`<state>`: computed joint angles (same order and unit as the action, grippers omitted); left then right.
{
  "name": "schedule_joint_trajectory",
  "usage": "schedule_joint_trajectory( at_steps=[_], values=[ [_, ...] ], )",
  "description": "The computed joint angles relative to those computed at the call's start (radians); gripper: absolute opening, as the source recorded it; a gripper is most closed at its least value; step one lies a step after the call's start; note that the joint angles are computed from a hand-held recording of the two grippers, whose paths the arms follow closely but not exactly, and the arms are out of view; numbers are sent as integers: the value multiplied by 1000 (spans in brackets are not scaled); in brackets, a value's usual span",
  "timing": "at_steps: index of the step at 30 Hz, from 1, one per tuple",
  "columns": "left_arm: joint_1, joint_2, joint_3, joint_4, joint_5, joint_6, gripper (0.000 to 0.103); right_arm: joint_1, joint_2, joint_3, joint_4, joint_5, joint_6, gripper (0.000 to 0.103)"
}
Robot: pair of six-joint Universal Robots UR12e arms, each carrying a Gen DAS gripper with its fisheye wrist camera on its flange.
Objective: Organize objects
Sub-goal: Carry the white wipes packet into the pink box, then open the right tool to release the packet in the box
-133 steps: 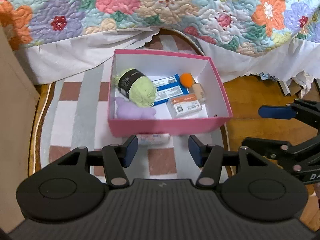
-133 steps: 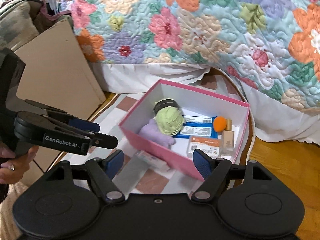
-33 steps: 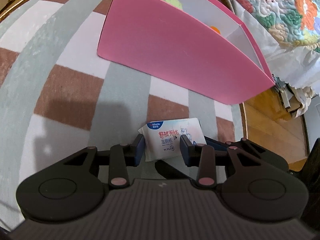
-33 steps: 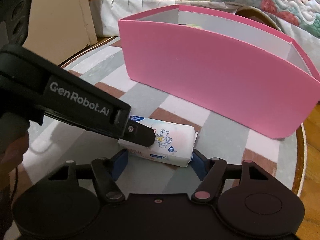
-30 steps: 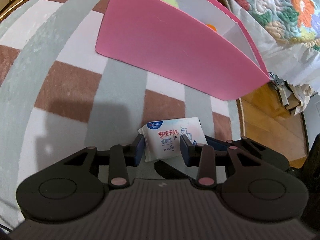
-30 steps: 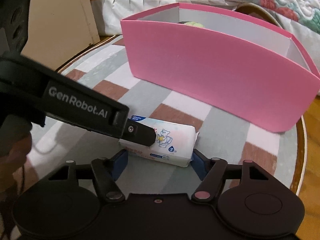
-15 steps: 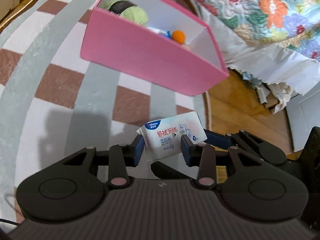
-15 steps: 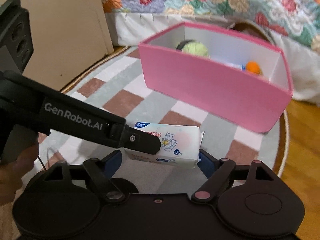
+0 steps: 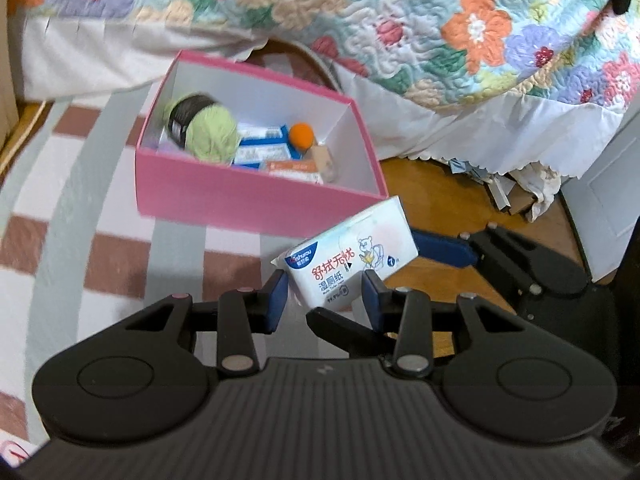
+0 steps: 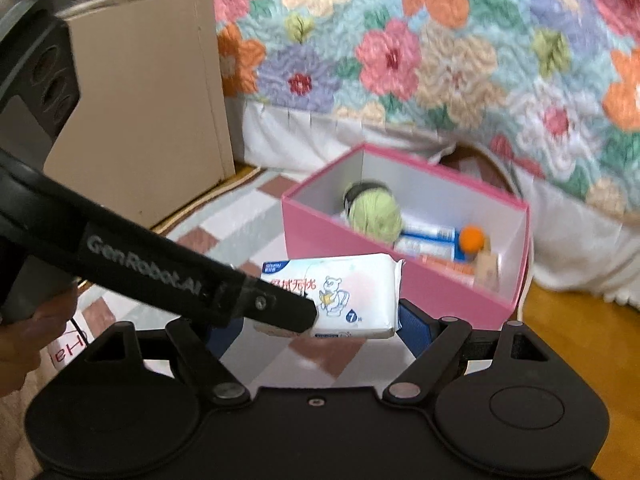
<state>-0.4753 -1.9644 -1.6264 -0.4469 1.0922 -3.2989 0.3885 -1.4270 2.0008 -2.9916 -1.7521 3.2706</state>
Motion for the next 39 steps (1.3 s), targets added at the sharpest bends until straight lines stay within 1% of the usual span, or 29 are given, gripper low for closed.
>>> schedule_joint_trajectory(
  at_steps=[5, 7, 9, 11, 12, 14, 15, 17, 18, 20, 23, 24, 27, 29, 33, 34, 37, 38, 39],
  values=[
    [1, -4, 43, 7, -4, -20, 38, -12, 3, -38, 16, -12, -60, 86],
    [0, -11, 68, 4, -4, -19, 38, -20, 0, -48, 16, -6, -81, 86],
    [-5, -25, 100, 1, 15, -15, 38, -36, 0, -63, 25, 9, -100, 86],
    [-9, -43, 134, -3, 29, -9, 38, -58, 2, -81, 42, 41, -98, 86],
    [-8, -55, 156, -18, 30, -6, 38, -68, 3, -88, 47, 53, -94, 86],
    [-6, -83, 206, -61, 33, 6, 38, -99, 9, -100, 38, 109, -82, 85],
    [-6, -95, 224, -63, 39, 1, 38, -120, 14, -110, 44, 148, -79, 84],
    [-5, -123, 265, -78, 48, 15, 38, -148, 25, -132, 75, 195, -76, 82],
    [-4, -139, 288, -90, 52, 10, 38, -162, 35, -145, 93, 215, -65, 80],
    [-5, -167, 332, -124, 55, 25, 38, -184, 52, -164, 121, 256, -50, 80],
    [-16, -221, 416, -215, 106, 10, 39, -215, 87, -184, 132, 316, -27, 79],
    [-20, -238, 436, -223, 122, 5, 39, -224, 99, -192, 143, 339, -17, 79],
    [-25, -285, 482, -232, 143, -11, 38, -247, 141, -215, 163, 367, 18, 79],
    [-24, -317, 511, -241, 137, -32, 39, -254, 165, -230, 179, 368, 32, 79],
    [-22, -377, 565, -267, 102, -87, 39, -260, 206, -253, 212, 332, 13, 79],
    [-22, -387, 573, -269, 94, -99, 39, -262, 214, -257, 219, 326, -3, 79],
    [-24, -412, 585, -253, 77, -133, 38, -262, 232, -267, 240, 292, -127, 79],
    [-24, -420, 590, -255, 69, -144, 37, -263, 236, -269, 252, 286, -154, 79],
    [-24, -425, 595, -259, 60, -150, 36, -264, 241, -272, 259, 272, -158, 79]
  ],
)
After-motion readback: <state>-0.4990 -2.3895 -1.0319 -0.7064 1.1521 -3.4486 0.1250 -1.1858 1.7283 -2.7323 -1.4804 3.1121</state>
